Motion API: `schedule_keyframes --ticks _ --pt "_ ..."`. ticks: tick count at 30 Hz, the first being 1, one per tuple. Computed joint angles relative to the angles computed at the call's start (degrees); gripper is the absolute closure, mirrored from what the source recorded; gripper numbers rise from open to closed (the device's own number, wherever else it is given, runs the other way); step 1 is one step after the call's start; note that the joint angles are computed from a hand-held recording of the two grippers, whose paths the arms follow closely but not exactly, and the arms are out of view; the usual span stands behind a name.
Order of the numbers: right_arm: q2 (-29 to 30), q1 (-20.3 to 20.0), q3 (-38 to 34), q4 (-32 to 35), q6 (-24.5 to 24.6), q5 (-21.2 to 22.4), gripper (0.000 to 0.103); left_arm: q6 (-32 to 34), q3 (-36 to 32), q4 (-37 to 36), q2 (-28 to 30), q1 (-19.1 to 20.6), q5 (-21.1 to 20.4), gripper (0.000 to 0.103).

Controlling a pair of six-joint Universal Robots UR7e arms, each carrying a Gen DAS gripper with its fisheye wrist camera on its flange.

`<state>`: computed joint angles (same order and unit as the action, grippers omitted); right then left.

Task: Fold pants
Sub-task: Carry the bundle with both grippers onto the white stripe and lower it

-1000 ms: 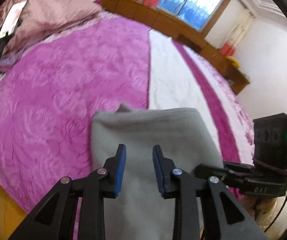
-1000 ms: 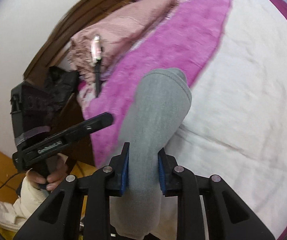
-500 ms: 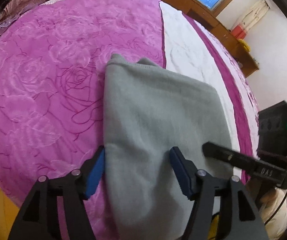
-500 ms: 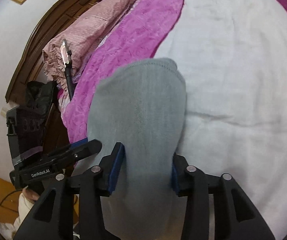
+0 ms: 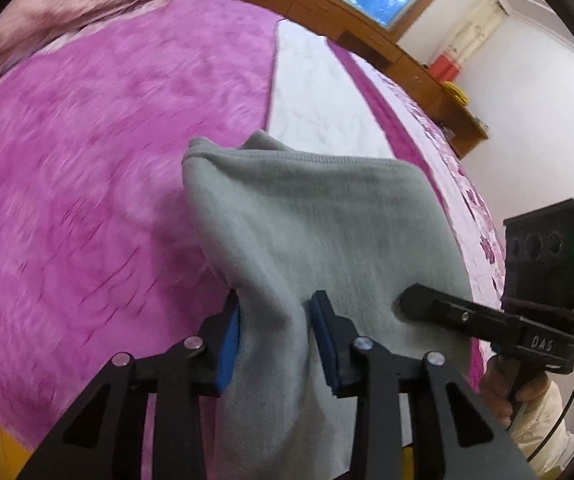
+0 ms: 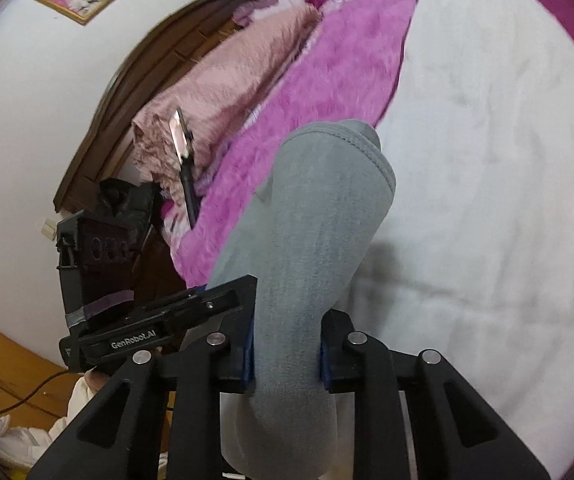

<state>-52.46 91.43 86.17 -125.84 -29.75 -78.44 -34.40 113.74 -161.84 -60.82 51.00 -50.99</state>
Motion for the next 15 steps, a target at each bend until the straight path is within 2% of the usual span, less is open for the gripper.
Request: schedule_keyframes --ticks 6,10,13,15 --pt "1.1 -0.8 -6.2 0.9 -1.2 0.8 0.087 6.7 -10.6 1.4 6.9 0.9 -1.0 0.068" --pt "2.9 -2.1 -11.2 1.5 -0.5 1.4 0.087 11.4 -19.0 3.3 12.2 2.8 -3.9 0.068" --pt "4.0 -3.1 -13.7 0.3 1.3 -0.4 0.087 13.2 -24.5 4.6 16.2 4.2 -5.8 0.068" --pt "4.6 -3.8 -14.6 -1.6 2.2 -3.1 0.087 14.1 -27.1 5.6 18.3 5.1 -6.2 0.068"
